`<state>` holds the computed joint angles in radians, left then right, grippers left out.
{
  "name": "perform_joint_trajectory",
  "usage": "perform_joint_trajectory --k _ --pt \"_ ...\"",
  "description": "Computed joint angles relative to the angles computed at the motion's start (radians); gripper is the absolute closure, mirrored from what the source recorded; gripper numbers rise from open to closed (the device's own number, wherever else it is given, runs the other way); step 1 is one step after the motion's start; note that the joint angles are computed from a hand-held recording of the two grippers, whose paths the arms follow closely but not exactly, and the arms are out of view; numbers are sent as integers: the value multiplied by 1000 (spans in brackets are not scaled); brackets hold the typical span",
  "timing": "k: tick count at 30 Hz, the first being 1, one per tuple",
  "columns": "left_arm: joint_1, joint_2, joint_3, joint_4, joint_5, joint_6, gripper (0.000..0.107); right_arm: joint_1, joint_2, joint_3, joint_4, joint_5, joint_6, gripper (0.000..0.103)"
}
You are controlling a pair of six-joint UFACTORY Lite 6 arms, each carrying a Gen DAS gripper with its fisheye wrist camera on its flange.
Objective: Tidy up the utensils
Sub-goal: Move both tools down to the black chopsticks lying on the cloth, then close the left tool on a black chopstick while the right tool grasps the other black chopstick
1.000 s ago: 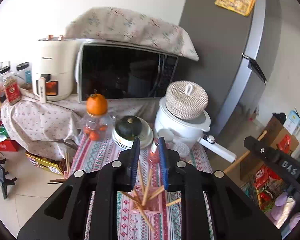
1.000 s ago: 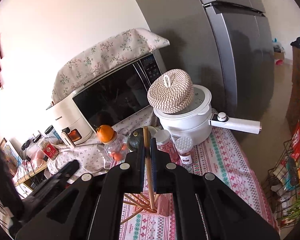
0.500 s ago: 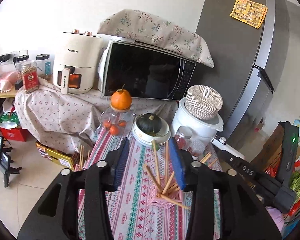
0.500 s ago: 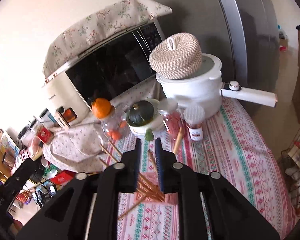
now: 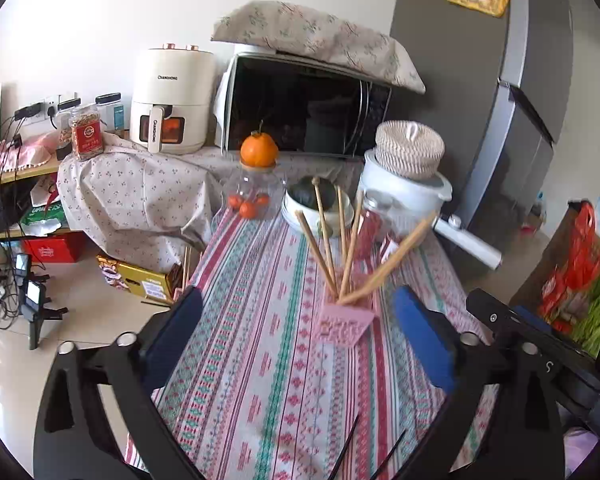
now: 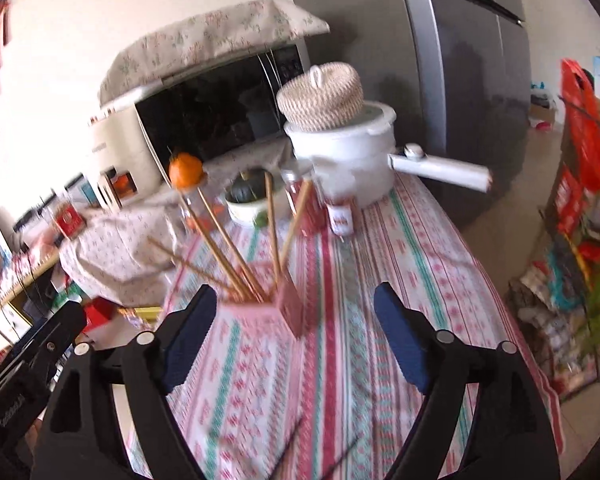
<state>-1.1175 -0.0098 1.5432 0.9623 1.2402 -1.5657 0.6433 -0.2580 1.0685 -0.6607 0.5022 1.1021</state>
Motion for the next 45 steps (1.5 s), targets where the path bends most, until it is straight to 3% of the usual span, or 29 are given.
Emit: perform_joint_trajectory --k 5,10,16,20,25,31,35,40,45 --pt "-91 10 -64 -10 93 -62 11 79 -116 -165 -131 107 180 10" --pt "-103 -15 -159 -75 58 -82 11 133 -211 -327 -189 218 240 7" --pt "66 62 -217 -391 -210 188 11 -37 -321 -542 43 135 -48 7" --pt "186 232 -154 -690 -339 507 12 -174 -390 -669 206 54 -272 7" --pt "201 424 8 -785 -329 680 27 -318 -477 -739 463 16 -614 7" --pt "219 574 149 -830 -280 772 62 -455 -474 -759 682 15 -865 7" --pt "211 573 152 -805 -276 779 101 -468 -445 -757 722 13 -902 7" --pt "181 470 27 -745 -310 703 103 -355 -386 -722 580 5 -695 7" --pt "191 209 -193 -679 -381 573 103 -209 -187 -584 453 7 -410 7"
